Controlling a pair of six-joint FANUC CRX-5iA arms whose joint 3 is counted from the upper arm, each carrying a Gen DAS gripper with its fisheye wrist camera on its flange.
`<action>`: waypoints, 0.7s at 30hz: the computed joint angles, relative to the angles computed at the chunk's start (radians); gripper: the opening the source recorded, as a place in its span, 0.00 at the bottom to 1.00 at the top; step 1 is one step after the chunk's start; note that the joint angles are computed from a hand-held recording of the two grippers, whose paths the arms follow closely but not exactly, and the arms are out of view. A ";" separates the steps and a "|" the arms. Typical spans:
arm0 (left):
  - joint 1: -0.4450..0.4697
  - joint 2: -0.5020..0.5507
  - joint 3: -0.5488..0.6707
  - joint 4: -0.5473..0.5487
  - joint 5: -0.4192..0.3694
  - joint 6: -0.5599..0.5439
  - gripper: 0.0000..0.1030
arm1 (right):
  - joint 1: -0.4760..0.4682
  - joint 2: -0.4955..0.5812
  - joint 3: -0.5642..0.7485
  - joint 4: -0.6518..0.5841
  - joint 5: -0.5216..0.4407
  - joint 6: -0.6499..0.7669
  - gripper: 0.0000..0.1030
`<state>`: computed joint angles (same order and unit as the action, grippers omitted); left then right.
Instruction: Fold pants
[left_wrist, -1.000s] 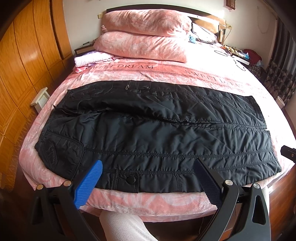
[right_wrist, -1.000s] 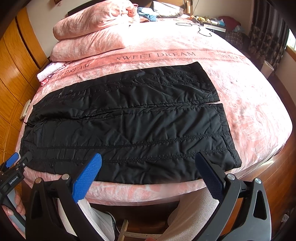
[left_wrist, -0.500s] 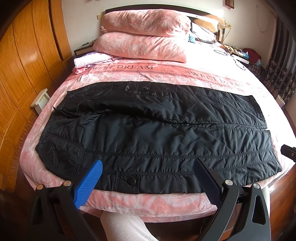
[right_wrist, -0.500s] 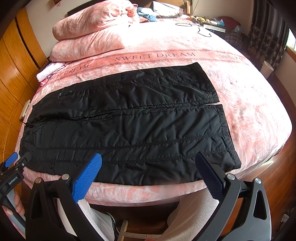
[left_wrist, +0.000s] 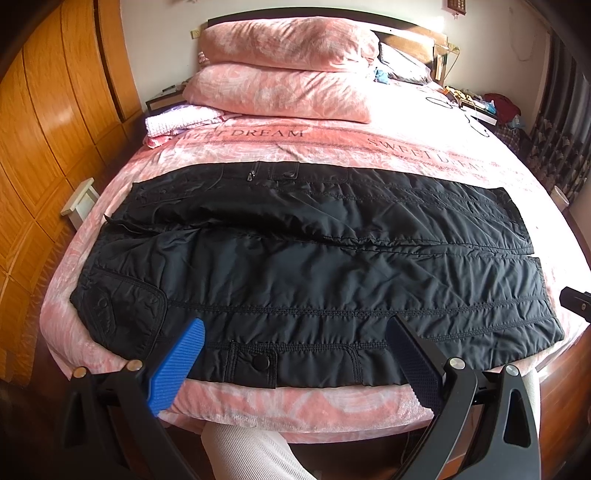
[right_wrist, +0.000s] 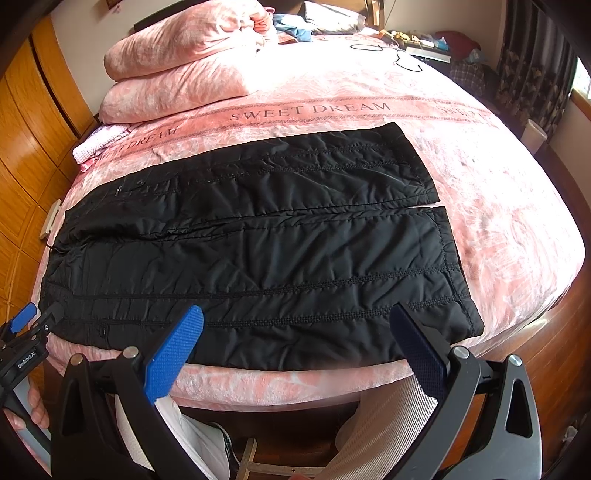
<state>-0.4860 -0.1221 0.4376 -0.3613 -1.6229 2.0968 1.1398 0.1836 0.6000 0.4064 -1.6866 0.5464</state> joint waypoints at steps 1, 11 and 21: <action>0.002 -0.001 -0.001 0.001 0.000 -0.001 0.97 | 0.000 0.000 0.000 0.000 0.000 0.000 0.98; -0.002 0.005 -0.006 -0.002 0.001 -0.003 0.96 | -0.009 -0.007 -0.021 -0.001 0.017 -0.014 0.98; 0.062 -0.007 -0.058 0.099 0.063 -0.037 0.96 | -0.028 -0.008 -0.035 -0.026 0.049 0.010 0.98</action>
<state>-0.4235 -0.1288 0.3794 -0.2625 -1.5599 2.0594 1.1122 0.1757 0.5648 0.3804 -1.6373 0.5569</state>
